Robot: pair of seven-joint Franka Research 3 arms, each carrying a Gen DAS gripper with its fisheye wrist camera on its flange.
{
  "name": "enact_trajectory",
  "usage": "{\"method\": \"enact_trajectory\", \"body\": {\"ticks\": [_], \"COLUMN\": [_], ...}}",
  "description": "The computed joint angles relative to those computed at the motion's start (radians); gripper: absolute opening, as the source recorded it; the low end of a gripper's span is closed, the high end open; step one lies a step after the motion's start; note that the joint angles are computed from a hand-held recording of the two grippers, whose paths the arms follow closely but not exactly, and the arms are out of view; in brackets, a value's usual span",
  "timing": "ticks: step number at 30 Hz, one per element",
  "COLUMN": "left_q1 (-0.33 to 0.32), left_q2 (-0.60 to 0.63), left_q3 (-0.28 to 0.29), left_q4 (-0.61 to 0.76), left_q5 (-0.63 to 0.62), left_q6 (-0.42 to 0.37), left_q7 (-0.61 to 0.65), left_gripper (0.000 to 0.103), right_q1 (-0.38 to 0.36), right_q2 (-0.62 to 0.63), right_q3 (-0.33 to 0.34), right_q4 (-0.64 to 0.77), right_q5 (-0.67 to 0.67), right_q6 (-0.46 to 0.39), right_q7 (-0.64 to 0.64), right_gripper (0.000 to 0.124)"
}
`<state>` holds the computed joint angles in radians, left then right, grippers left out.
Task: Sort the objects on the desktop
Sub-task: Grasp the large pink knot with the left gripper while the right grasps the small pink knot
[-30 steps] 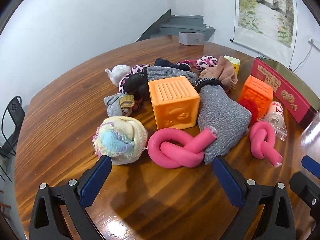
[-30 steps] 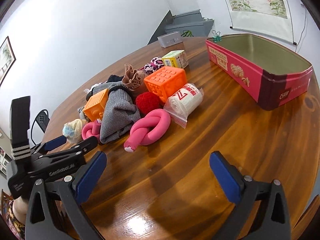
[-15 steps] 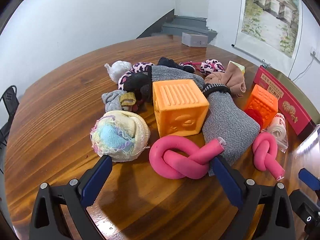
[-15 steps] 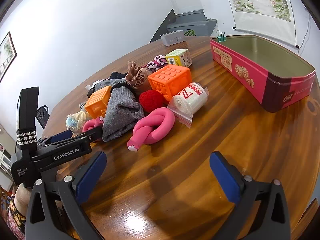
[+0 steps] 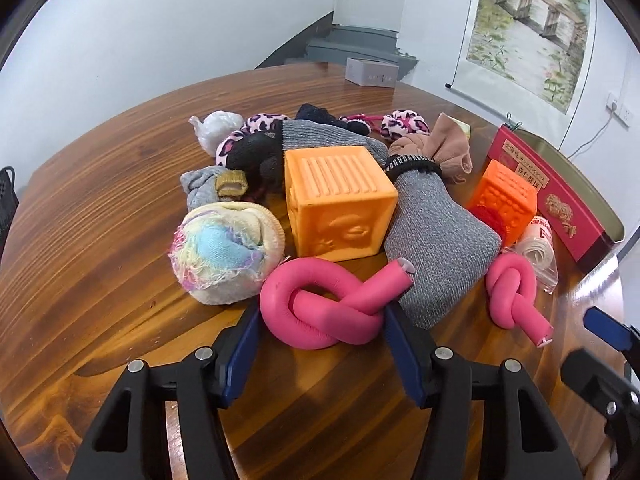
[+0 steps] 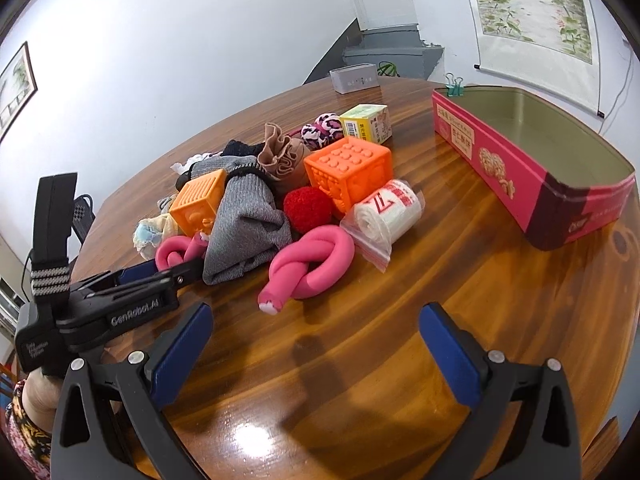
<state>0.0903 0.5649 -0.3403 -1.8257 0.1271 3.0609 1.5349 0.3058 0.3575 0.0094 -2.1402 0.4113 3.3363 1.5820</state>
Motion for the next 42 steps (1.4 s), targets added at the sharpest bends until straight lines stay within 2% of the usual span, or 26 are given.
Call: {"method": "enact_trajectory", "body": {"ticks": [5, 9, 12, 15, 17, 19, 20, 21, 22, 23, 27, 30, 34, 36, 39, 42], "left_q1": [0.056, 0.091, 0.102, 0.106, 0.118, 0.135, 0.136, 0.137, 0.135, 0.131, 0.118, 0.098, 0.076, 0.062, 0.055, 0.044], "left_q2": [-0.05, -0.094, -0.104, -0.098, -0.096, -0.106, -0.106, -0.106, -0.107, -0.107, -0.109, -0.114, -0.126, -0.134, -0.144, -0.154], "left_q3": [-0.049, -0.078, -0.084, -0.086, -0.097, -0.109, -0.11, -0.111, -0.107, -0.103, -0.089, -0.07, -0.055, -0.046, -0.048, -0.05], "left_q4": [-0.07, -0.127, -0.142, -0.135, -0.133, -0.151, -0.152, -0.153, -0.153, -0.154, -0.156, -0.159, -0.168, -0.175, -0.186, -0.196], "left_q5": [-0.007, 0.014, 0.045, 0.07, 0.077, 0.08, 0.083, 0.086, 0.09, 0.093, 0.102, 0.108, 0.116, 0.122, 0.131, 0.14], "left_q6": [0.062, 0.126, 0.151, 0.143, 0.136, 0.142, 0.143, 0.143, 0.142, 0.142, 0.139, 0.143, 0.149, 0.155, 0.163, 0.165], "left_q7": [0.02, 0.012, -0.006, -0.026, -0.034, -0.04, -0.044, -0.047, -0.05, -0.054, -0.064, -0.075, -0.091, -0.099, -0.11, -0.121], "left_gripper": [0.062, 0.062, 0.062, 0.062, 0.062, 0.062, 0.062, 0.062, 0.062, 0.062, 0.062, 0.062, 0.062, 0.062, 0.062, 0.062], "right_q1": [-0.129, -0.097, 0.03, 0.15, 0.199, 0.256, 0.296, 0.308, 0.312, 0.314, 0.256, 0.085, 0.008, -0.007, 0.054, 0.073], "right_q2": [0.03, 0.059, 0.081, 0.121, 0.147, 0.172, 0.183, 0.187, 0.188, 0.182, 0.154, 0.11, 0.063, 0.031, -0.008, -0.041], "right_q3": [0.122, 0.085, -0.055, -0.199, -0.265, -0.339, -0.387, -0.403, -0.41, -0.412, -0.348, -0.147, -0.047, -0.025, -0.081, -0.099], "right_q4": [0.056, 0.11, 0.151, 0.206, 0.239, 0.264, 0.272, 0.274, 0.274, 0.265, 0.232, 0.181, 0.11, 0.067, 0.015, -0.026], "right_q5": [-0.032, -0.037, -0.058, -0.112, -0.162, -0.221, -0.255, -0.277, -0.295, -0.311, -0.348, -0.29, -0.242, -0.219, -0.164, -0.109], "right_q6": [-0.054, -0.109, -0.151, -0.214, -0.253, -0.281, -0.29, -0.292, -0.292, -0.286, -0.25, -0.176, -0.091, -0.048, 0.008, 0.053], "right_q7": [-0.001, 0.002, 0.051, 0.137, 0.192, 0.252, 0.287, 0.305, 0.317, 0.327, 0.341, 0.239, 0.146, 0.118, 0.087, 0.053], "right_gripper": [0.103, 0.103, 0.103, 0.101, 0.099, 0.092, 0.085, 0.075, 0.071, 0.063, 0.063, 0.063, 0.063, 0.063, 0.063, 0.063]}}
